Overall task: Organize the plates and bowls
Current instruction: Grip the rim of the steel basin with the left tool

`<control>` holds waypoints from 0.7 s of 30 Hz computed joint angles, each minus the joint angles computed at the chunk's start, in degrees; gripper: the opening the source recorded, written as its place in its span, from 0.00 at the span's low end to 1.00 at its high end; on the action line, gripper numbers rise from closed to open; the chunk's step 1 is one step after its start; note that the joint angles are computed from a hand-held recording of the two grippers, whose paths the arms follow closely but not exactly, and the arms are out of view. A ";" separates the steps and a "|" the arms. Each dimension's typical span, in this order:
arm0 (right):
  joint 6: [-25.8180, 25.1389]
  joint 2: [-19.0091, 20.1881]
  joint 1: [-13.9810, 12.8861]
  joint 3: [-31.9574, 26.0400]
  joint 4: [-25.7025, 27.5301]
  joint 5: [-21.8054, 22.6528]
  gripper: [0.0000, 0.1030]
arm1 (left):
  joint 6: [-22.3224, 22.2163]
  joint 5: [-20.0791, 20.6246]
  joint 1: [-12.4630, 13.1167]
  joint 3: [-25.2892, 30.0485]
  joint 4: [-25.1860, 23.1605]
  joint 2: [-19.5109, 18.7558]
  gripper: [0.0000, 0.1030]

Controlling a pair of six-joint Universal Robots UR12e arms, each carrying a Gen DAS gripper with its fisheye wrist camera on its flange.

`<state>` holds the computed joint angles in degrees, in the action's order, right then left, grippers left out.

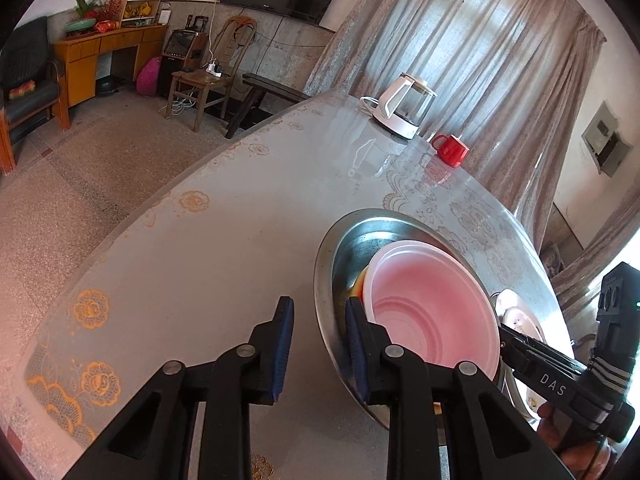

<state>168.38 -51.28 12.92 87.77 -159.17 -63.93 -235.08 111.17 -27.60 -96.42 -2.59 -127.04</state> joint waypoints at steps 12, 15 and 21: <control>-2.09 0.09 0.30 0.13 -0.91 -0.66 0.22 | 1.21 -1.39 -0.03 -1.25 5.32 -0.21 0.17; -3.56 0.16 0.62 0.16 -1.19 -1.32 0.23 | 1.25 -1.04 0.03 -1.16 4.01 0.12 0.17; -3.38 -0.22 0.56 0.82 -1.15 -0.47 0.23 | 2.28 -0.41 -0.20 -1.30 1.98 0.72 0.14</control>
<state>165.00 -51.50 13.48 88.58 -160.31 -64.40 -232.80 110.76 -27.80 -97.73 -0.61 -126.32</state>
